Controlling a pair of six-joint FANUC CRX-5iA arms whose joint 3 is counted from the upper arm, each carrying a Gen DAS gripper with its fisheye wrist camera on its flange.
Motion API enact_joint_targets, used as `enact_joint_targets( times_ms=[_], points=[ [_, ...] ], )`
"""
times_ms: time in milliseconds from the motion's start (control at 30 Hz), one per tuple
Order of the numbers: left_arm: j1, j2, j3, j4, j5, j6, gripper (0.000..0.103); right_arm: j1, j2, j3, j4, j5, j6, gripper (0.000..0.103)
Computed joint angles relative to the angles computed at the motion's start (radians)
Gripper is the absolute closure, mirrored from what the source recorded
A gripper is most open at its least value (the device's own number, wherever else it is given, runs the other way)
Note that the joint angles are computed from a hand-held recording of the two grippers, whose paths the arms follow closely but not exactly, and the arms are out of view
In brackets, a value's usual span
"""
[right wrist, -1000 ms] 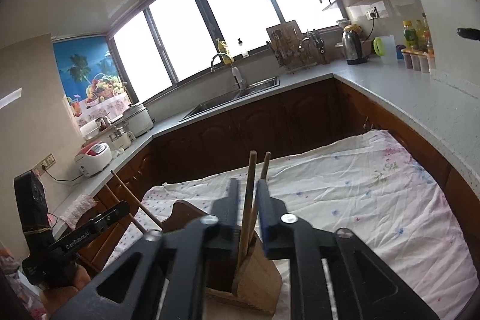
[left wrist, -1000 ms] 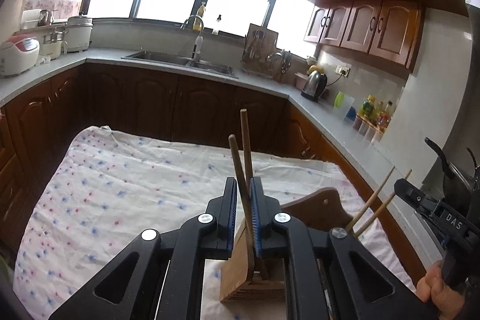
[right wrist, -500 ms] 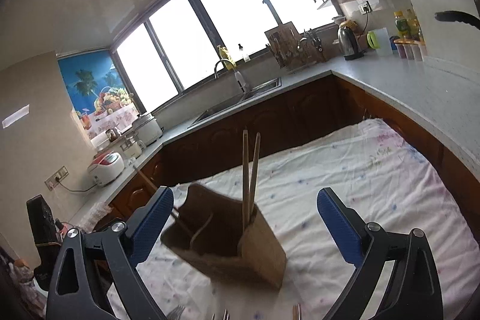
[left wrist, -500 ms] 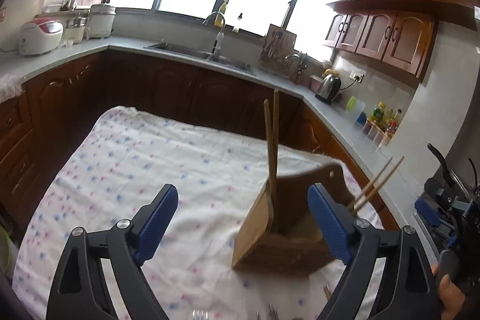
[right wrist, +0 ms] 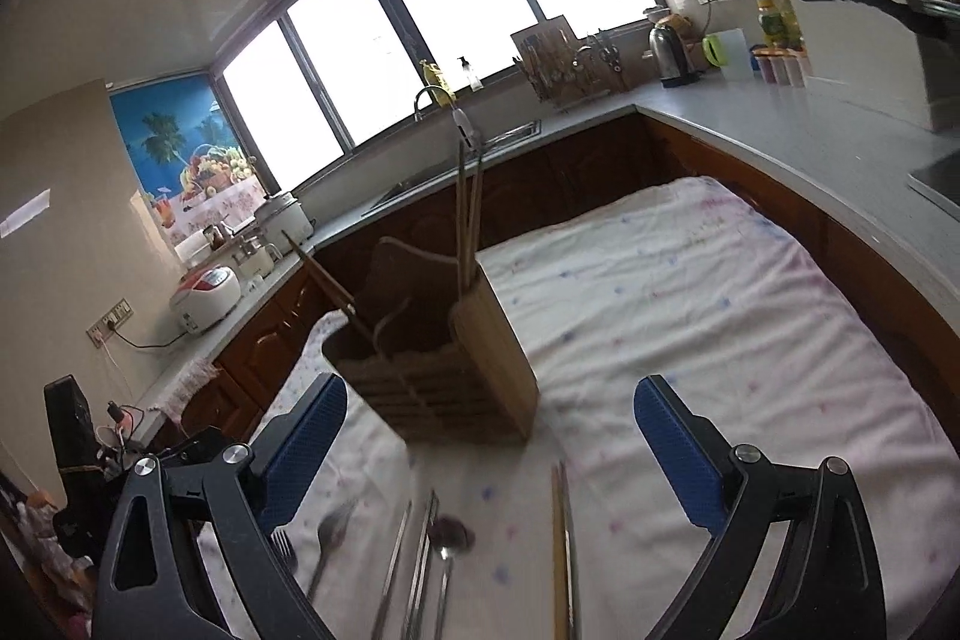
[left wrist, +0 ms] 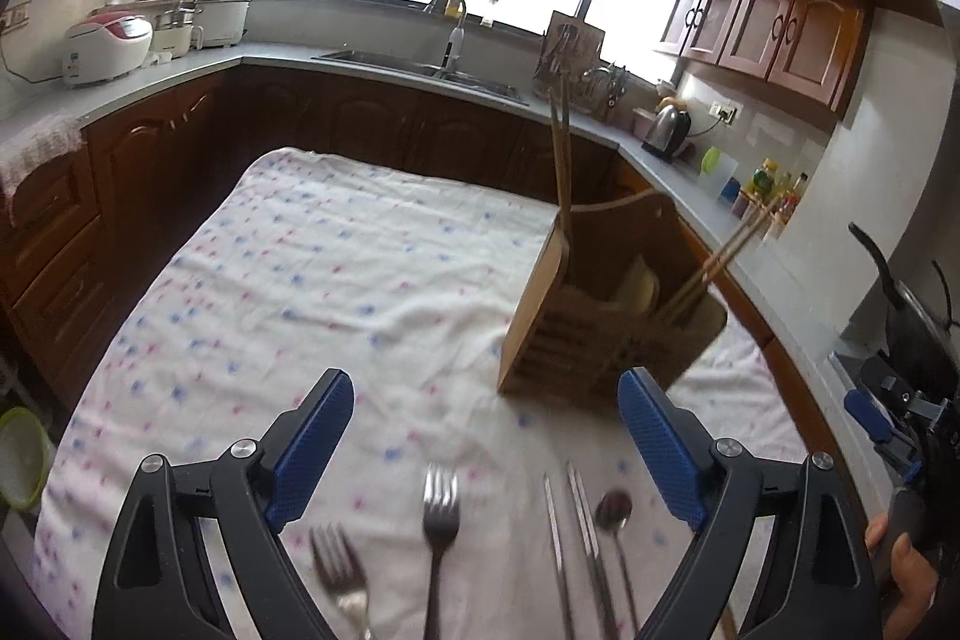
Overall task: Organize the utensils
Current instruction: 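Withdraw both open tools from the holder back over the utensil row, then close the left tool on a metal chopstick while the right tool grasps a bamboo chopstick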
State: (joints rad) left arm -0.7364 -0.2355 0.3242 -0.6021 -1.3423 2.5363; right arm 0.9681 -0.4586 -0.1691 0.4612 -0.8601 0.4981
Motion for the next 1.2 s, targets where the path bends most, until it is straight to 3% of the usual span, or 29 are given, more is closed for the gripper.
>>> enact_joint_targets(
  times_ms=[300,667,833,1200],
  points=[
    [-0.143,-0.031,-0.003,-0.068,-0.135,0.073,0.013,0.125,-0.115,-0.112,0.093,-0.117,-0.141,0.005],
    [-0.235,-0.015,0.011,-0.095,-0.224,0.106,0.013,0.327,-0.180,-0.194,0.245,-0.324,-0.230,0.005],
    [-0.249,0.002,0.022,-0.094,-0.236,0.090,0.013,0.329,-0.186,-0.196,0.228,-0.323,-0.220,0.007],
    [-0.225,0.035,0.041,-0.056,-0.227,0.045,0.013,0.291,-0.156,-0.168,0.157,-0.316,-0.166,0.028]
  ],
)
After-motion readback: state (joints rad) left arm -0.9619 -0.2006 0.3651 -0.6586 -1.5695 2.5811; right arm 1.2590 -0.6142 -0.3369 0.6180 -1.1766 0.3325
